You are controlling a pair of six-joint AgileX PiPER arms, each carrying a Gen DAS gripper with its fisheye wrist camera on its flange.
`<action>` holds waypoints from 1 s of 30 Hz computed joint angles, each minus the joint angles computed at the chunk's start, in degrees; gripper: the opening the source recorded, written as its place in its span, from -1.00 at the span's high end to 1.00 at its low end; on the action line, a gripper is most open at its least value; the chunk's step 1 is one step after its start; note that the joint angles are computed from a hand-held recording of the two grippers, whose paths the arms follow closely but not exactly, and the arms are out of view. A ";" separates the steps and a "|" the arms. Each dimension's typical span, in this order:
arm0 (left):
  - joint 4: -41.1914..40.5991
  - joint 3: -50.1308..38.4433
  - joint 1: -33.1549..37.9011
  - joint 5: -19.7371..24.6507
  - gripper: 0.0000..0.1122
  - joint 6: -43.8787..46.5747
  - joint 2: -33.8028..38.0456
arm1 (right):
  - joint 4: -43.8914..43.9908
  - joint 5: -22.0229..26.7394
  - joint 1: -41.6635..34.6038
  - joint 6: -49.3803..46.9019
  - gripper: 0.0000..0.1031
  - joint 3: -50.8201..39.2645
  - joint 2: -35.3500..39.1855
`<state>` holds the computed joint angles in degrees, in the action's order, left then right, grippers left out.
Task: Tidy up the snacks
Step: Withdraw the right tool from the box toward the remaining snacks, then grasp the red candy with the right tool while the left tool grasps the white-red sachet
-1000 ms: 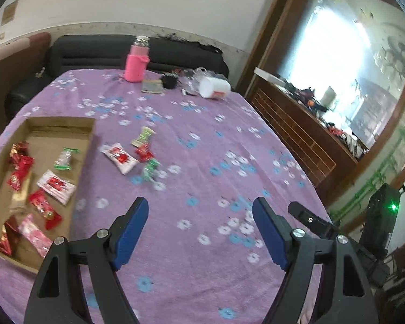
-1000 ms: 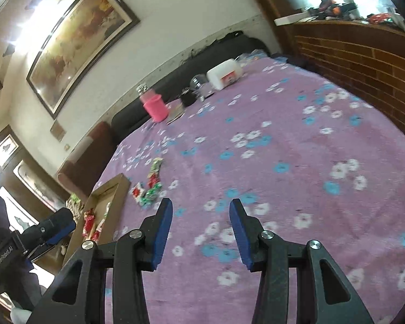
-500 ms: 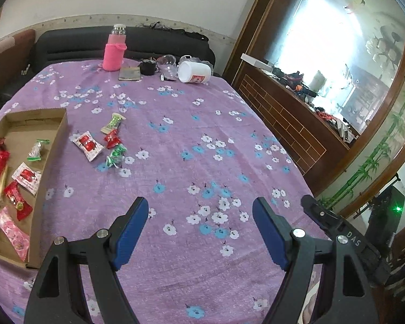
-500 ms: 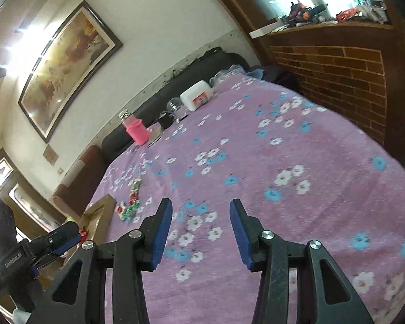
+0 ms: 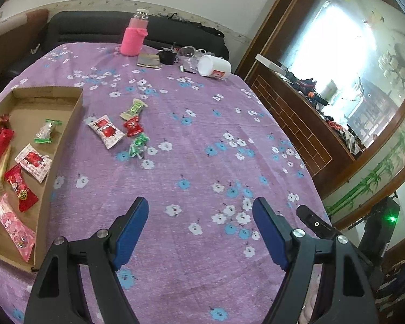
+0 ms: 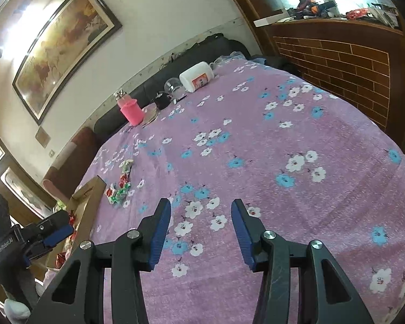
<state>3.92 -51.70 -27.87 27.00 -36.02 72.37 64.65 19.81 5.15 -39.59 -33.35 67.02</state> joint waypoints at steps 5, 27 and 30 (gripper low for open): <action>0.30 1.88 3.71 0.18 -0.40 0.82 -3.30 | -3.24 3.57 1.74 2.28 0.03 -6.65 5.53; -19.49 8.22 27.03 4.58 -0.41 30.08 -10.60 | -42.58 22.10 23.55 37.00 0.03 -76.67 59.21; -25.78 7.55 31.03 5.95 -0.41 37.67 -9.93 | -48.20 28.83 25.00 41.67 0.03 -88.62 66.42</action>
